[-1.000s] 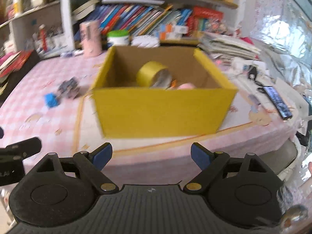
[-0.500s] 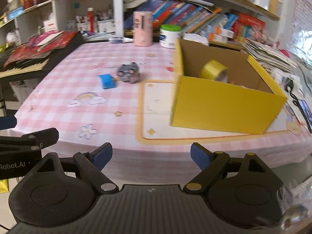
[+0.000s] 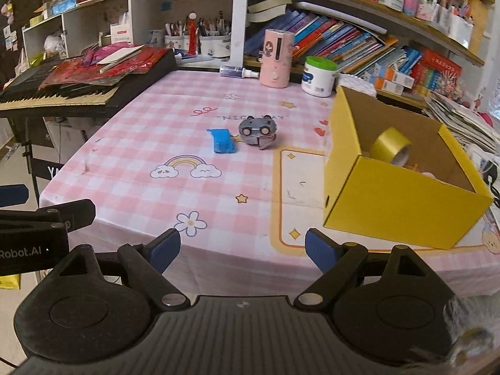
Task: Organize objects
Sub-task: 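Withdraw both tools from the box toward the grey toy car and blue block, then grasp the grey toy car with the right gripper while the left gripper grasps the blue block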
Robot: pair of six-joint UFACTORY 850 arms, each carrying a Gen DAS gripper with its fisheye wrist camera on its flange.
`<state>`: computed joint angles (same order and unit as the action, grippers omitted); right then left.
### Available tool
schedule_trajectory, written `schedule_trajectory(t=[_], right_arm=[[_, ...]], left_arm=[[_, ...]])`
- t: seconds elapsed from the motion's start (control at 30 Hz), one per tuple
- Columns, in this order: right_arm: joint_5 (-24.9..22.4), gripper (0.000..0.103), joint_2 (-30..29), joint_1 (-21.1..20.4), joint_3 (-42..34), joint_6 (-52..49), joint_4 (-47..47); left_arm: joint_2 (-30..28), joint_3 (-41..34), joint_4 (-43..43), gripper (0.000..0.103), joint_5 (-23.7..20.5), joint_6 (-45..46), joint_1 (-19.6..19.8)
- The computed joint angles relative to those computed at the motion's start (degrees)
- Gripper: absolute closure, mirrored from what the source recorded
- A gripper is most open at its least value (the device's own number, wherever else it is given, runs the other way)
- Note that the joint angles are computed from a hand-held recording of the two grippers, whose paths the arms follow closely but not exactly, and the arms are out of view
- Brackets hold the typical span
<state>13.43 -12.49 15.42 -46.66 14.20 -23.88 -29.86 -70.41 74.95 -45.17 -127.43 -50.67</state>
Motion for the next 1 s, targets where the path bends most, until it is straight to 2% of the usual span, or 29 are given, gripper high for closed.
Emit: schedule_trajectory(t=[0.3,0.4,0.5,0.8,1.0], right_arm=[[0.16,0.016,-6.19,-0.99,-7.35,13.52,-15.18],[-0.27,0.020,-9.09,-1.42,-11.05,18.83,-20.97],[-0.65,0.026,-12.52,-1.90,-15.72,28.01,-30.24],[-1.49,0.026,-22.18,-2.46,-29.78,55.13,-55.52],[-3.05,0.026,-29.74,-1.56,-40.76,79.86,-79.83]], left_arm=[[-3.89,-5.42,-1.23,0.008,-0.60,3.10,3.06],[-6.13,-8.56,-3.48,0.008,-0.61,6.16,4.51],[-7.97,-11.13,-4.35,0.008,-0.46,7.16,5.83],[-13.11,-19.20,-9.19,0.009,1.19,15.16,9.03],[-15.80,-23.34,-12.07,0.009,2.29,19.61,10.68]])
